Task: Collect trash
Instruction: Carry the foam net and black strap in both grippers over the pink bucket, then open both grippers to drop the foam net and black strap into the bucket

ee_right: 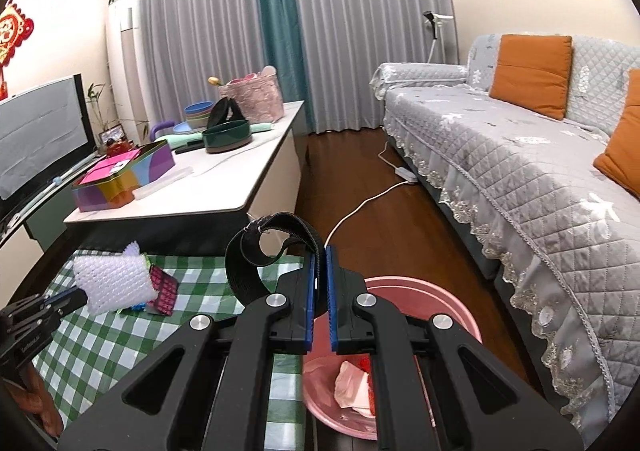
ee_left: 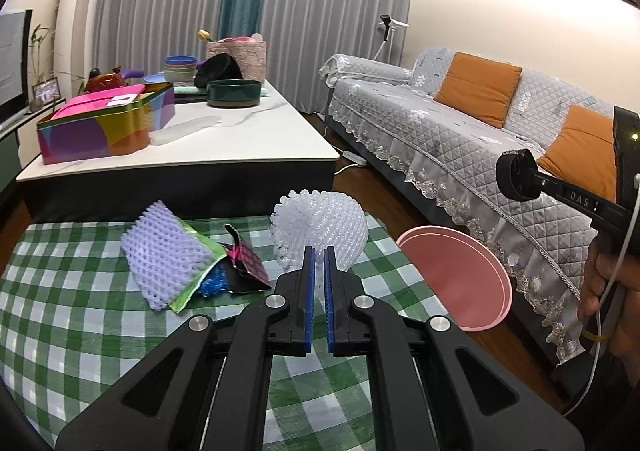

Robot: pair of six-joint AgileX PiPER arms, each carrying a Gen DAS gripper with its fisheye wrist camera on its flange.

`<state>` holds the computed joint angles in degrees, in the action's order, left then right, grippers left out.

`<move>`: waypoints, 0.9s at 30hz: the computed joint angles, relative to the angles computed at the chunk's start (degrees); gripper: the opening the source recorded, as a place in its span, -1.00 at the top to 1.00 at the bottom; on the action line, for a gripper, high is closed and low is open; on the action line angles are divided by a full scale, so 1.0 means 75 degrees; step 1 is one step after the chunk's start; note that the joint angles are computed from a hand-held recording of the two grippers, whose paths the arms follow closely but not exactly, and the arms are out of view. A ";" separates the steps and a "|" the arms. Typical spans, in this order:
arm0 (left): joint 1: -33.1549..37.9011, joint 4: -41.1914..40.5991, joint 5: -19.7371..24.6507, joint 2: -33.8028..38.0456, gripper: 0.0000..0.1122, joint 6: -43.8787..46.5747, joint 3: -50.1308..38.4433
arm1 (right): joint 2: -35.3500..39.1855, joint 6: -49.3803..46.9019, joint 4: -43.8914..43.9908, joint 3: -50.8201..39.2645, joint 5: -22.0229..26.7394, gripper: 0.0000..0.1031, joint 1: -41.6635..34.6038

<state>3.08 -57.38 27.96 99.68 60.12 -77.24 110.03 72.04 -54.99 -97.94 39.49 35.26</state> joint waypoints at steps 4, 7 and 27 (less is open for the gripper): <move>-0.0126 0.0010 -0.0007 0.0008 0.92 -0.0004 0.0008 | -0.0085 0.0101 -0.0017 0.0070 0.0097 0.89 -0.0103; -0.0247 0.0056 -0.0022 0.0035 0.92 -0.0061 -0.0017 | -0.0130 0.0164 -0.0001 0.0140 0.0138 0.89 -0.0183; -0.1486 0.0605 -0.0051 0.0829 0.92 -0.0797 -0.0909 | -0.0229 0.0408 -0.0093 0.0575 0.0196 0.89 -0.0636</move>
